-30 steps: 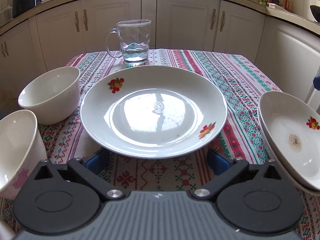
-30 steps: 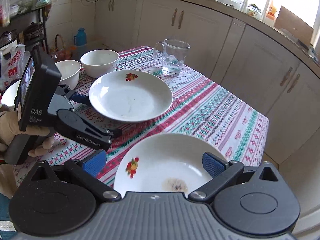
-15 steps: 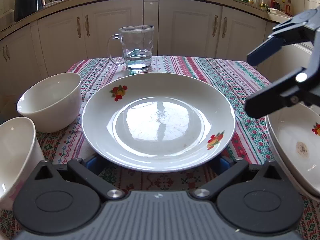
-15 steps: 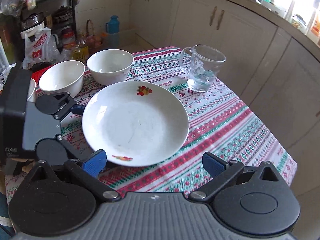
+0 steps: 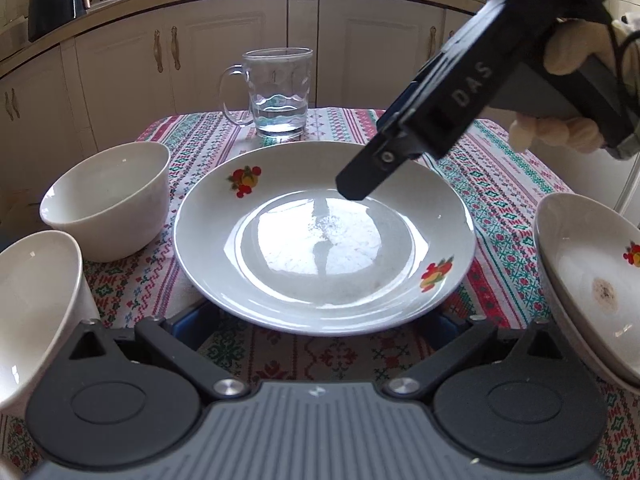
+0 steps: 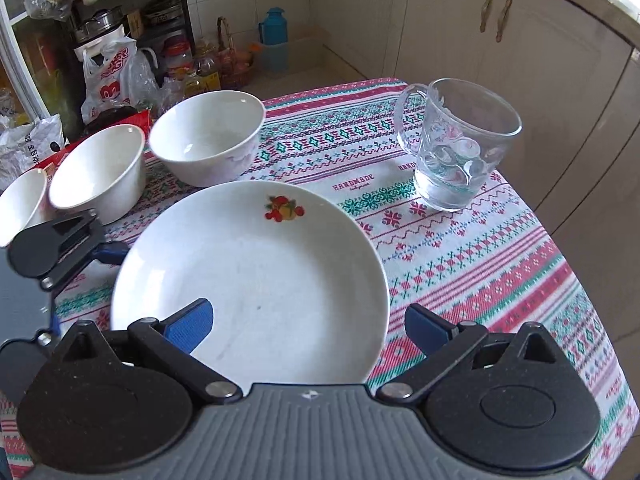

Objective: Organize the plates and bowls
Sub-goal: 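Grasp the flower-decal plate rim with the right gripper and lift it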

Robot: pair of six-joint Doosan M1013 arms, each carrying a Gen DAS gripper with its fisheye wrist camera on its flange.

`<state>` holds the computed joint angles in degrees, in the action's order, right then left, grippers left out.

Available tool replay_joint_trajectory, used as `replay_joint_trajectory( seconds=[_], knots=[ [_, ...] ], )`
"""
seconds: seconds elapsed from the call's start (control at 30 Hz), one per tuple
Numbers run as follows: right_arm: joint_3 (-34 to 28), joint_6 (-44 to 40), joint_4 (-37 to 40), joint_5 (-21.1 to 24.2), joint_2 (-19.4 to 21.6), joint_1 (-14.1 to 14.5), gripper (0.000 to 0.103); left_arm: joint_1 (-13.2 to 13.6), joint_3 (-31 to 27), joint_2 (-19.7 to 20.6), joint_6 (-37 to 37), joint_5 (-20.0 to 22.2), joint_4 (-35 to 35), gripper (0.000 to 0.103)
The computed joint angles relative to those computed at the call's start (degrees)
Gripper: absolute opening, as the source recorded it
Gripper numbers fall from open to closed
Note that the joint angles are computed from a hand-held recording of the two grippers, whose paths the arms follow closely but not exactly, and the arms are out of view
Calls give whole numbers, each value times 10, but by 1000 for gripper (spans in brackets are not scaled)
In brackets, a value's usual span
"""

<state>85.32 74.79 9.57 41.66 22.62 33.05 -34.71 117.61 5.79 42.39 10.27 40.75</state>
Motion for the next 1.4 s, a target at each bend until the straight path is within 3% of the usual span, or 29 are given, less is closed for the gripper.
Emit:
replay_joint_trajectory(
  seconds=[0.17,0.47,0.63,0.77,0.87,1.4],
  knots=[
    [-31,-35,31,15,29,-10,103,1,4,1,-24,-11,30,102],
    [-60,-95,103,52,58,-25,83,1,7,-1,-49,-17,59,102],
    [-64,-112,131,62,60,-30,83,1,6,-1,-57,-16,70,102],
    [-63,-122,160,68,60,-36,83,-4,7,-2,-99,-9,122,103],
    [-60,-125,174,71,59,-39,83,-1,6,-3,-59,-8,85,103],
    [-22,-114,210,60,28,-44,83,-8,9,-18,-1,3,64,102]
  ],
)
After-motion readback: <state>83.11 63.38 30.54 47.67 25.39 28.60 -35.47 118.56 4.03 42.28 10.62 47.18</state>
